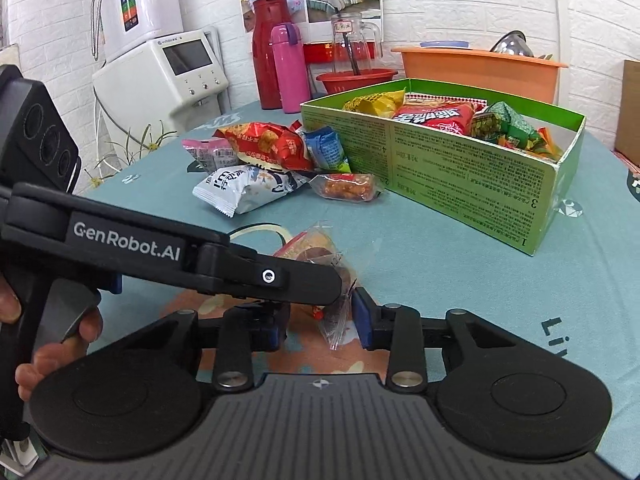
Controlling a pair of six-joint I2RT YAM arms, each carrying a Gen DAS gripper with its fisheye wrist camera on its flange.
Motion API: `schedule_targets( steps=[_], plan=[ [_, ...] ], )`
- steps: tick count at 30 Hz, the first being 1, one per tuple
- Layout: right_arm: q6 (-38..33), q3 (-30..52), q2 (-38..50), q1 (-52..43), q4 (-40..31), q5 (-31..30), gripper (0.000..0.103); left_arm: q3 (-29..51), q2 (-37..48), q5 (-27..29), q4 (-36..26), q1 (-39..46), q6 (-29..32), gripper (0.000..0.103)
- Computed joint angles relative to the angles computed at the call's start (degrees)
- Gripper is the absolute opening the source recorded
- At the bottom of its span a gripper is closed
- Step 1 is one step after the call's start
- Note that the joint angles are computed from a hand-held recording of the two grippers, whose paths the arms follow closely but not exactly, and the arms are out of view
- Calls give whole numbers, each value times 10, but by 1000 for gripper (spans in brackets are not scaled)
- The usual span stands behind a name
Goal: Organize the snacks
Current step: 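Grasp the clear red-labelled candy bag with the left tool while the right tool grasps it too, then carry the clear candy bag into the green box and open both tools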
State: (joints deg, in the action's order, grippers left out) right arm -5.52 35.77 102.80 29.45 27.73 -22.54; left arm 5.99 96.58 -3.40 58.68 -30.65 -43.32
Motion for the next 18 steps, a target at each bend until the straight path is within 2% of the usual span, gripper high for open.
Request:
schedule_targets(
  steps=[5, 10, 18],
  plan=[
    [-1, -14, -27, -16, 32, 0, 58, 28, -64, 1, -60, 0, 27, 45],
    [1, -1, -41, -37, 61, -1, 58, 91, -107, 11, -136, 14, 75, 45],
    [13, 53, 1, -63, 144, 14, 57, 225, -54, 51, -183, 52, 131, 45]
  ],
)
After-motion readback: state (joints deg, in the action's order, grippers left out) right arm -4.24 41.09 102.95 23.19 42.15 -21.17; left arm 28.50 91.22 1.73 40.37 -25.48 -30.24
